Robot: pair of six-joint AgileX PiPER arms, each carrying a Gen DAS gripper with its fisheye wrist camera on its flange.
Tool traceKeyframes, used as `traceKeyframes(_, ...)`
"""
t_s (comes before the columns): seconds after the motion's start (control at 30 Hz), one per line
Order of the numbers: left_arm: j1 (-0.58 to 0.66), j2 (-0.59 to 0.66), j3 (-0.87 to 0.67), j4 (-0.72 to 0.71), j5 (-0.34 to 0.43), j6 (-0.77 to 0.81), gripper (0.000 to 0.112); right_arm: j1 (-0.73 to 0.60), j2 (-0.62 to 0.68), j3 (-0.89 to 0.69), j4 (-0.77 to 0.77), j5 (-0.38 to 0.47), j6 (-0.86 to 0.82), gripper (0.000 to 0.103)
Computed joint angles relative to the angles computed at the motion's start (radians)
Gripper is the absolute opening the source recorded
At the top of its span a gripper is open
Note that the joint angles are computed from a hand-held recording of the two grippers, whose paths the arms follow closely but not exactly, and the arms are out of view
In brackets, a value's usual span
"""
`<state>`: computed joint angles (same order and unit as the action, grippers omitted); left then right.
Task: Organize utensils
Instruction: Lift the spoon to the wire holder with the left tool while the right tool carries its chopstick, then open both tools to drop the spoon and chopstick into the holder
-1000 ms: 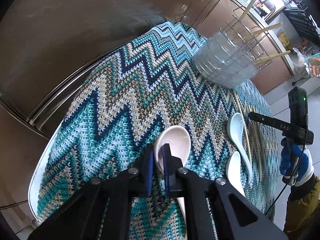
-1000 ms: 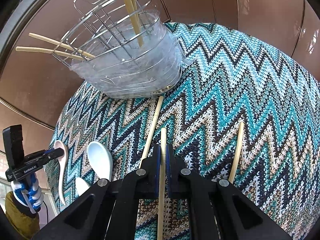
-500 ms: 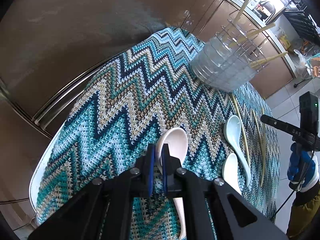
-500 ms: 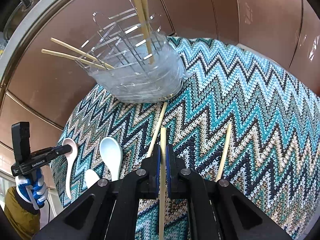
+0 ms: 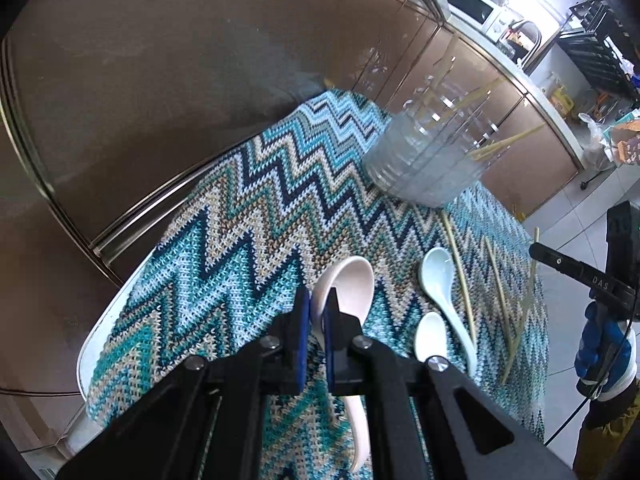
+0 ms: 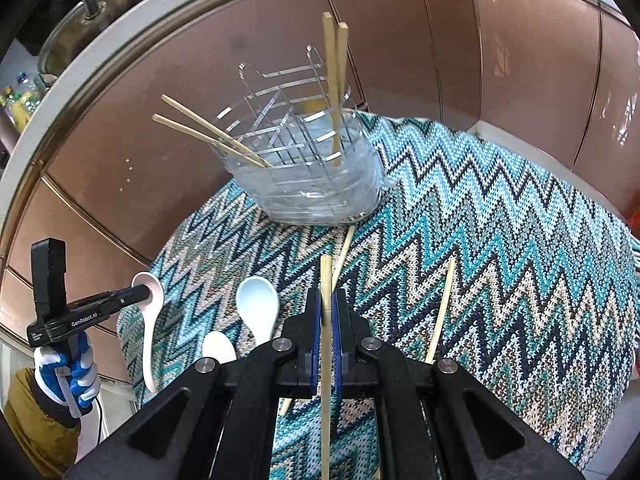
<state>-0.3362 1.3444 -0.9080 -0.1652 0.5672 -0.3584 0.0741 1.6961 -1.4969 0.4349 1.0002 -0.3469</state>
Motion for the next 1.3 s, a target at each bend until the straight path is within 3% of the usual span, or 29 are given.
traceKeyframes(0.33, -0.077, -0.123, -0.093, 0.135, 0.046, -0.151, 0.006, -0.029, -0.123, -0.087, 0.085, 0.071, -0.057, 0.005)
traceKeyframes(0.6, -0.156, -0.07, -0.365, 0.233, 0.037, -0.23, 0.006, -0.046, -0.132, -0.253, 0.26, 0.045, -0.134, 0.005)
traceKeyframes(0.7, -0.216, 0.008, -0.495, 0.442, 0.023, -0.382, 0.006, -0.036, -0.118, -0.305, 0.3, -0.025, -0.16, 0.005)
traceKeyframes(0.8, -0.284, 0.106, -0.608, 0.742, 0.029, -0.607, 0.006, -0.017, -0.095, -0.347, 0.314, -0.113, -0.185, 0.005)
traceKeyframes(1.0, -0.361, 0.334, -0.787, 1.241, 0.119, -0.983, 0.006, 0.069, 0.023, -0.36, 0.3, -0.395, -0.232, 0.005)
traceKeyframes(1.07, -0.368, 0.418, -0.84, 1.356, 0.16, -1.065, 0.006, 0.081, 0.06, -0.363, 0.301, -0.466, -0.258, 0.005)
traceKeyframes(1.3, -0.346, 0.581, -0.89, 1.484, 0.171, -1.204, 0.006, 0.121, 0.162, -0.335, 0.306, -0.643, -0.332, 0.005)
